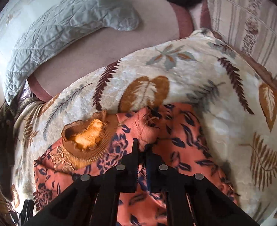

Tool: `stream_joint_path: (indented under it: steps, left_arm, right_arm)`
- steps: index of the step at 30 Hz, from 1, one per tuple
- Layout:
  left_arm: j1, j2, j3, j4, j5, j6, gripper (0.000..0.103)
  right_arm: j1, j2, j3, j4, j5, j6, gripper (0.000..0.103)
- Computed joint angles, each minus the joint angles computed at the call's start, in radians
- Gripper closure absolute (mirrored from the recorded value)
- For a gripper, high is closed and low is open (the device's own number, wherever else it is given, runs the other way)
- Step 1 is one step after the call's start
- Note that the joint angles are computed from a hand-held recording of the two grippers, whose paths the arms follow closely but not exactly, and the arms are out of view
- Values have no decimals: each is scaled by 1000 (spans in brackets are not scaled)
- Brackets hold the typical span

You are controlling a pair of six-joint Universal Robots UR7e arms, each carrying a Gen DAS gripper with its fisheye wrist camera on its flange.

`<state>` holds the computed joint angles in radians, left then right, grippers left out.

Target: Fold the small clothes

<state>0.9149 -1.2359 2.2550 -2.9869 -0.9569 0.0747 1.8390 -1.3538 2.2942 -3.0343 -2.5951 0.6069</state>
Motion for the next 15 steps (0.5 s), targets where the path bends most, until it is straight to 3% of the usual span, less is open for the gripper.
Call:
stream_joint_path:
  steps: [2,5,9,11,14,15]
  left_arm:
    - [-8,-3,8,-5,3,6,54]
    - [-11,-6,15,-1,-2,5,54]
    - [-19,-3,28,5,14,16,54]
    - [-24,-3,34,6,27,28,54]
    - [-25,-1,38,-1,39,35,54]
    - [-23,0,36,1,38,31,54]
  right_arm:
    - [-1,-102,122,-29,52,53,97]
    - [-65,-214,282,-152,234,6,96]
    - [-151,-334,397,-115,379,91,93]
    - [-153,-375,420,-111,386,104,93]
    - [-99,-383,407,-152,325,54,91]
    - [-87,-379,399,-169,308,33,77]
